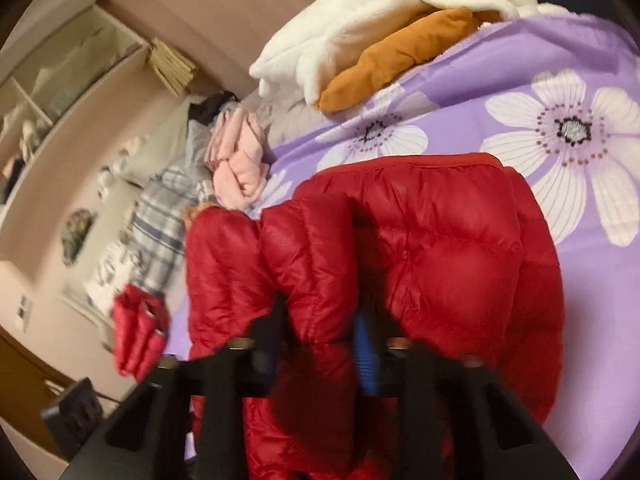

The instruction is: Fold large clothes

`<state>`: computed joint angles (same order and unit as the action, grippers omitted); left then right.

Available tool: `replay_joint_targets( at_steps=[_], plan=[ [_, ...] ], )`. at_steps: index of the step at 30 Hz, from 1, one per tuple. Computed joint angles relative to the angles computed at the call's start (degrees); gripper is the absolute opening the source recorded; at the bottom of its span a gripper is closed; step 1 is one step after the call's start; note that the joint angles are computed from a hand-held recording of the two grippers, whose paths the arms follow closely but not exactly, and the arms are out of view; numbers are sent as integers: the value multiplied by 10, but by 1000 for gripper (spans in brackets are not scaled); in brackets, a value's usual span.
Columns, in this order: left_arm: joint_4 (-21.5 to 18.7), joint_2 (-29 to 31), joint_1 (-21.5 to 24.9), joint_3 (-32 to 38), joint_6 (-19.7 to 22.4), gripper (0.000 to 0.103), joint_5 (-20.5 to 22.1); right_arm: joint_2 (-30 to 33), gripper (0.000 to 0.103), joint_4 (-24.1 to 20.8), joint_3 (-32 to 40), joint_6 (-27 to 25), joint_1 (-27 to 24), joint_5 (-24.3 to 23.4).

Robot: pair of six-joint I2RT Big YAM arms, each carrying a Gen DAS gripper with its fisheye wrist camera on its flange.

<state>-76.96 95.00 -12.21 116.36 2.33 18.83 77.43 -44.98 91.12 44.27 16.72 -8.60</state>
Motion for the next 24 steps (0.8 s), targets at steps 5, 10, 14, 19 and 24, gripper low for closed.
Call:
replay_joint_targets(
  at_steps=[5,10,14,19,24],
  plan=[
    [-16,10,-8,22,7,70,-2,-20,11,-22,5,-15,24,77],
    [-11,19,-31,29,32,73,-30,-29,10,-53,-13,0,8,98],
    [-15,28,-36,32,30,78,-39,-22,10,-60,-16,0,-1,86],
    [-26,27,-32,37,28,78,-39,-31,13,-61,-16,4,-3,75],
    [-32,21,-29,33,24,78,-36,-46,22,-96,4,-7,16,135]
  ],
)
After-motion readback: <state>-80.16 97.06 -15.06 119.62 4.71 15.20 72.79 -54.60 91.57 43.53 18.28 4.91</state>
